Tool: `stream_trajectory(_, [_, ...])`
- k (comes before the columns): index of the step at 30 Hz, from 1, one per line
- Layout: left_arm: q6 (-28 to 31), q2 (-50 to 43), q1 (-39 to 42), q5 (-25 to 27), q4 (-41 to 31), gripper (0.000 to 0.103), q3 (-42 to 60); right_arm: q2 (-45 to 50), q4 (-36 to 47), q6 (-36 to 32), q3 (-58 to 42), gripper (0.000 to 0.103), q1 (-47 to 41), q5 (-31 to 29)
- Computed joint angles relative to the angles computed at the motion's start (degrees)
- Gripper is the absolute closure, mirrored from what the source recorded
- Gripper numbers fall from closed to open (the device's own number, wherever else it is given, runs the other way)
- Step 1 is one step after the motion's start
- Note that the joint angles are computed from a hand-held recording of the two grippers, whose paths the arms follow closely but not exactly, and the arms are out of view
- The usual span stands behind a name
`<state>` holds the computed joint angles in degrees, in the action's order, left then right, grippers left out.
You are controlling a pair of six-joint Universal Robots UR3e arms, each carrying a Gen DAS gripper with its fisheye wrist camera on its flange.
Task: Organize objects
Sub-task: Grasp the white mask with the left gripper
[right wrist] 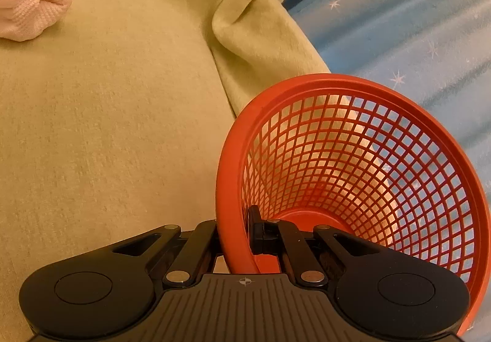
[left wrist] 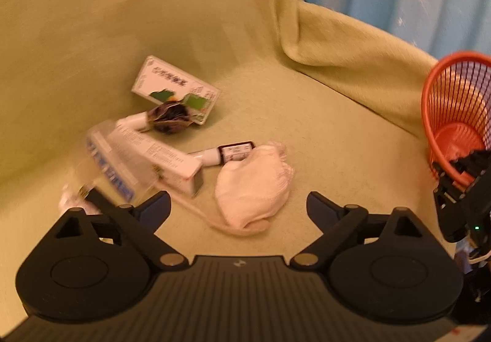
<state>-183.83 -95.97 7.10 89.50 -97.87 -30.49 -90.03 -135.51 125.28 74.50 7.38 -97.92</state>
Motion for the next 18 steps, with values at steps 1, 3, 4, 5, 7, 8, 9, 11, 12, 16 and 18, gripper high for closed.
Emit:
stream_trajectory(1, [0.37, -1.09, -0.94, 0.38, 0.71, 0.013, 0.16, 0.07, 0.19, 0.24, -0.23, 0.103, -0.11, 0.17])
stream_trajectory(3, [1.74, -3.67, -2.35, 1.23, 1.14, 0.017, 1.43, 0.22, 0.33, 0.38, -0.43, 0.103, -0.21, 0.35])
stream_trajectory(4, [2.55, -4.85, -2.96, 1.56, 1.13, 0.019, 2.04, 0.19, 0.38, 0.34, -0.41, 0.103, -0.2, 0.41])
stream_trajectory(5, [3.29, -5.66, -3.69, 2.2, 1.48, 0.022, 2.04, 0.21, 0.41, 0.28, -0.43, 0.103, -0.31, 0.54])
stream_trajectory(7, [4.63, -6.77, -5.3, 4.3, 2.79, 0.028, 1.36, -0.1, 0.78, 0.54, -0.41, 0.103, -0.67, 0.92])
stream_trajectory(8, [5.17, -7.29, -5.92, 5.12, 3.15, 0.033, 1.26, -0.07, 1.07, 0.82, -0.69, 0.103, -0.79, 1.07])
stream_trajectory(9, [5.54, -7.84, -6.44, 5.88, 3.24, 0.039, 1.43, -0.28, 1.34, 1.1, -0.7, 0.103, -0.91, 1.2])
stream_trajectory(11, [6.52, -9.31, -7.41, 7.54, 2.61, 0.048, 2.75, -0.04, 1.63, 1.4, -1.18, 0.103, -1.05, 1.39])
stream_trajectory(12, [6.87, -10.26, -7.86, 8.56, 1.99, 0.053, 4.04, 0.08, 1.63, 1.34, -1.31, 0.103, -0.98, 1.4])
stream_trajectory(16, [7.28, -11.88, -8.07, 9.13, 1.12, 0.066, 6.02, -0.11, 2.68, 1.16, -1.55, 0.103, -0.96, 1.59])
stream_trajectory(18, [7.87, -13.37, -8.31, 9.56, -0.37, 0.077, 8.48, -0.72, 3.11, 1.2, -1.25, 0.103, -1.25, 1.92])
